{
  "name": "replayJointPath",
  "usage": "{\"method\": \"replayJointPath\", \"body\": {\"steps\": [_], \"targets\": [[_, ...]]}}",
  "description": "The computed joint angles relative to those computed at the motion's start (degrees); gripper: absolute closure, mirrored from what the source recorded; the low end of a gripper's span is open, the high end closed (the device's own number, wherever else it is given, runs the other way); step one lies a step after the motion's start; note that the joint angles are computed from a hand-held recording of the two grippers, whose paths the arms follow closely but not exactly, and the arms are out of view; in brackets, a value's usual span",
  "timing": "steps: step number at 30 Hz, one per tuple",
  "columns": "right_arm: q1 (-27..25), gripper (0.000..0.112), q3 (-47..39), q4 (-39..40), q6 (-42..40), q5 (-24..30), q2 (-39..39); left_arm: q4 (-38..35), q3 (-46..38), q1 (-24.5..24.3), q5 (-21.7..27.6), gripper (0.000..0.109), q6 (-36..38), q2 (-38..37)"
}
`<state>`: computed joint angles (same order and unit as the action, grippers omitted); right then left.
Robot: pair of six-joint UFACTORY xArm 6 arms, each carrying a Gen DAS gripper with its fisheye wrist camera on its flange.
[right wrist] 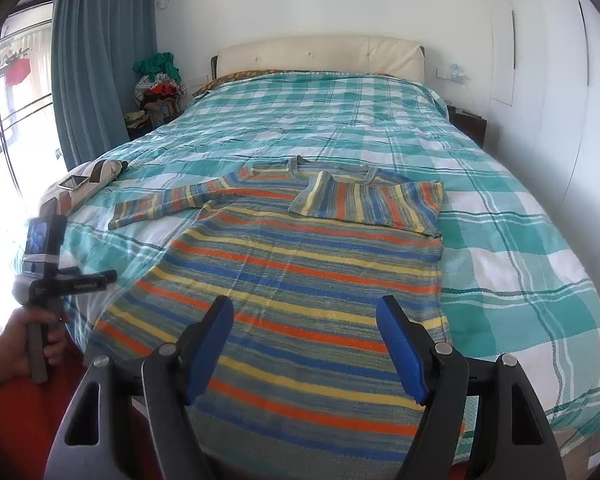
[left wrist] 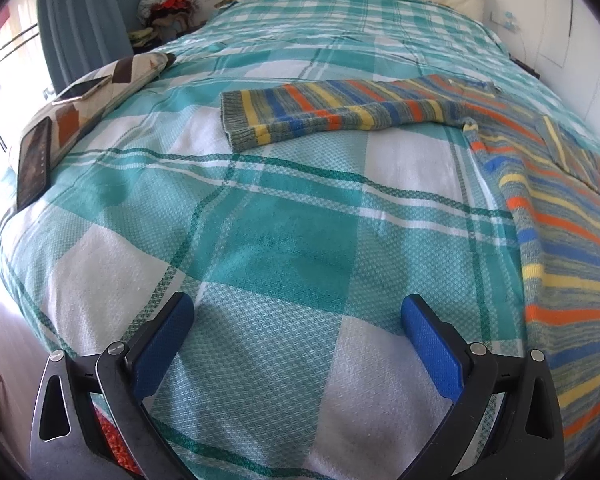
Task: Fold small clothes
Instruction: 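Move the left gripper to the sweater side with the crossed sleeve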
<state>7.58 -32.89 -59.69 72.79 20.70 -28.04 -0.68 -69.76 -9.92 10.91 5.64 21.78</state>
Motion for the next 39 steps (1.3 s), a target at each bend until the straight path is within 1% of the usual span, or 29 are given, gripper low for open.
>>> {"method": "replayJointPath", "body": {"steps": [4, 8, 13, 25, 27, 28, 30, 33, 35, 39], "targets": [[-0.06, 0.039, 0.27, 0.3, -0.18, -0.4, 0.07, 0.33, -0.08, 0.1, 0.26, 0.006, -0.36, 0.09], [-0.09, 0.039, 0.3, 0.24, -0.09, -0.5, 0.09, 3.75, 0.09, 0.19, 0.05, 0.006, -3.02, 0.1], [-0.03, 0.039, 0.27, 0.17, -0.01, -0.52, 0.17, 4.0, 0.01, 0.19, 0.05, 0.006, -3.23, 0.2], [1.07, 0.039, -0.46, -1.17, 1.68, 0.17, 0.8, 7.74, -0.22, 0.33, 0.32, 0.006, -5.83, 0.48], [1.54, 0.039, -0.7, -1.23, 2.05, 0.51, 0.64, 6.1, -0.48, 0.27, 1.04, 0.006, -4.37, 0.31], [1.65, 0.039, -0.79, -0.96, 1.76, 0.69, 0.4, 4.14, -0.4, 0.16, 1.33, 0.006, -2.71, -0.05], [2.07, 0.039, -1.12, -0.52, 0.93, 1.26, -0.38, -5.03, 0.11, -0.31, 1.85, 0.006, 5.04, -1.18], [3.54, 0.039, -1.73, -1.05, 0.8, 2.93, -1.28, -15.78, 1.0, -0.86, 2.68, 0.006, 13.83, -2.97], [4.45, 0.039, -2.02, 0.05, -0.15, 3.31, -1.52, -18.89, 1.38, -0.99, 3.52, 0.006, 16.6, -3.82], [7.24, 0.039, -3.03, 0.32, -1.46, 5.31, -1.68, -21.32, 2.32, -0.84, 5.31, 0.006, 19.33, -5.42]]}}
